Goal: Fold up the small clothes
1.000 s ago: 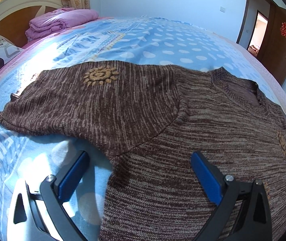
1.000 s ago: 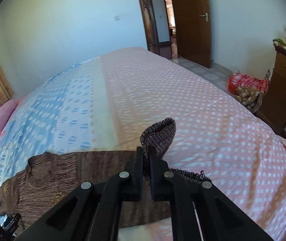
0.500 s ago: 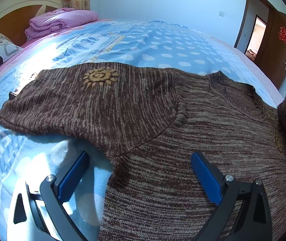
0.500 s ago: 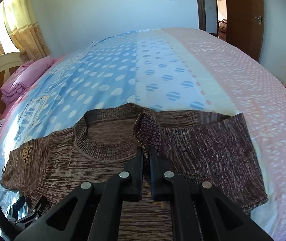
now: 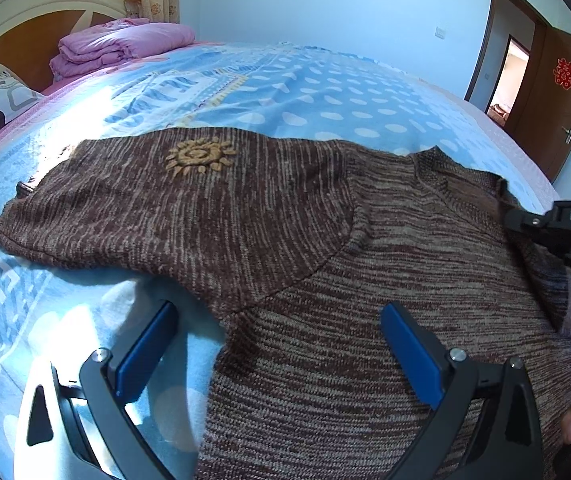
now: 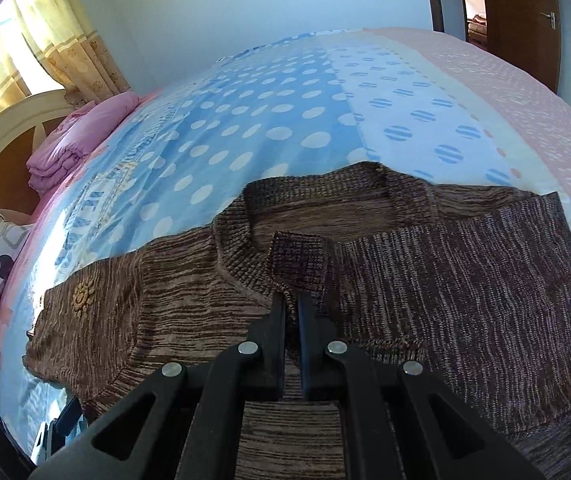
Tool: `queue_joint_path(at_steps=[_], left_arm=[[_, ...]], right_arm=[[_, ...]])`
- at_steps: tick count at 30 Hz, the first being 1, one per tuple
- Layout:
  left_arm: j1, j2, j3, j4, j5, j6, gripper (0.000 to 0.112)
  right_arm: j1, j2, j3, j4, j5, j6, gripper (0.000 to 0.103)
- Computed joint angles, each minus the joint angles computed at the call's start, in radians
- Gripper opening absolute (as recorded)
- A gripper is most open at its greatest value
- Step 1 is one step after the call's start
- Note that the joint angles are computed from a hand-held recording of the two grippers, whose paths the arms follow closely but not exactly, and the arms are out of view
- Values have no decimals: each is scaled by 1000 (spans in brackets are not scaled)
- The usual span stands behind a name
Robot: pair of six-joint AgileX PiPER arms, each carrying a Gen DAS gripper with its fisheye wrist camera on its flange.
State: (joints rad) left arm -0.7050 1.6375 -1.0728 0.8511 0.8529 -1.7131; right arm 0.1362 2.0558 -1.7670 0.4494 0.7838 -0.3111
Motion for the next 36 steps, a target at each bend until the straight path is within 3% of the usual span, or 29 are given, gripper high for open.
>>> queue_joint_path(at_steps=[5, 10, 14, 17, 18, 20, 25, 29, 34, 35, 36], left_arm=[[0, 3, 1, 9, -2, -9, 103], [4, 8, -4, 4, -4, 0, 103], [4, 7, -1, 7, -7, -5, 103], [2, 6, 2, 13, -9, -12, 103], [3, 6, 2, 12, -10, -11, 103], [4, 11, -4, 6, -6, -2, 103], [3, 12, -6, 1, -4, 1, 103], [5, 15, -8, -2, -1, 8, 103], [7, 18, -10, -4, 0, 12, 103], [7, 19, -11, -6, 1, 14, 103], [8, 20, -12, -7, 1, 16, 103]], right_arm=[[21, 66, -62, 81, 48, -15, 8], [-27, 138, -138, 302, 221, -111, 15], [-139, -42, 98, 444, 120, -376, 15], [-224, -144, 197, 330, -22, -439, 15], [-247, -142, 189, 273, -29, -431, 15], [-325, -110, 138, 220, 33, -408, 15], [-496, -127, 146, 285, 71, -483, 16], [-498, -142, 169, 197, 104, -529, 41], [-472, -82, 159, 137, 113, -508, 39], [-460, -61, 155, 98, 93, -479, 24], [-462, -65, 168, 99, 69, -480, 22]])
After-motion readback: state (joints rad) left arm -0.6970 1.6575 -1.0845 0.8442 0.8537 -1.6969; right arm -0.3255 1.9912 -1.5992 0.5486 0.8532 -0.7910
